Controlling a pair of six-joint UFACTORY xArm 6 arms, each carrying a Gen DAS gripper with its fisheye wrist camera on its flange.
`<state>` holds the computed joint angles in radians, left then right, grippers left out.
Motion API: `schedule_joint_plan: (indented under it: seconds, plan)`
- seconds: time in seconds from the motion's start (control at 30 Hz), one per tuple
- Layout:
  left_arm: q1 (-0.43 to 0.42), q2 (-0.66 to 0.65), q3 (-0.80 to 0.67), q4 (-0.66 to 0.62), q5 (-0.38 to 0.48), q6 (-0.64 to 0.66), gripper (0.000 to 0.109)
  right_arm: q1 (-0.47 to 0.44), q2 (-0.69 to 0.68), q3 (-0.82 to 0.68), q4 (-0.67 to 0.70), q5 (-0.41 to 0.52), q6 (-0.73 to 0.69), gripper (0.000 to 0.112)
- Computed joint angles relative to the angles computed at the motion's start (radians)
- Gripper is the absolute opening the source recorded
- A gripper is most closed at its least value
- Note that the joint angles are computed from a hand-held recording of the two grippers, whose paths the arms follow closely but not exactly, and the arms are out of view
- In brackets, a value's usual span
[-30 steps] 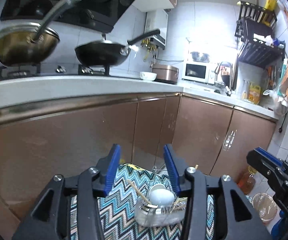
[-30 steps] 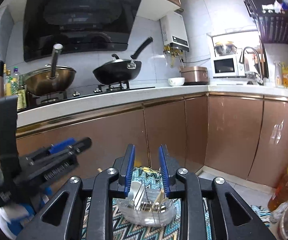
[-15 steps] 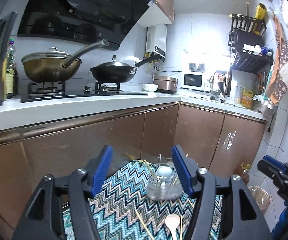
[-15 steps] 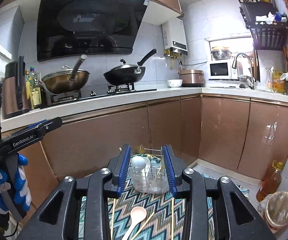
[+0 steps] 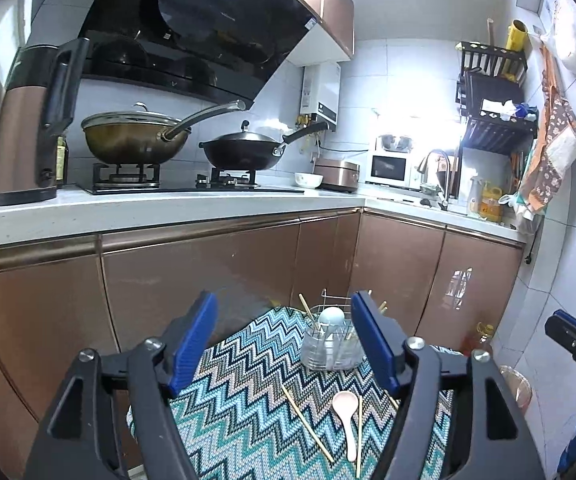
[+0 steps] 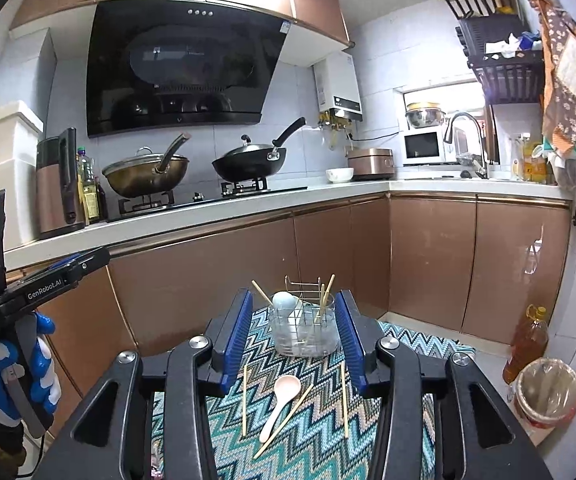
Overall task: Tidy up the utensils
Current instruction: 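Withdraw both open tools from the holder and hover over the table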
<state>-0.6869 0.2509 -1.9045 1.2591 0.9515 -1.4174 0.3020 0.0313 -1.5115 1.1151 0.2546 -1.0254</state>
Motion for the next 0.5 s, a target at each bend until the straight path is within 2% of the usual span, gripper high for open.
schedule_joint_plan:
  seconds: [0.23,0.5]
  plan:
    - [-0.039,-0.087,0.106,0.023,0.036,-0.042,0.068,-0.007,-0.088,0.078,0.093,0.01,-0.052,0.044]
    - [-0.057,-0.118,0.133,0.033,0.051,-0.068,0.068,0.002,-0.139,0.125,0.134,0.008,-0.075,0.045]
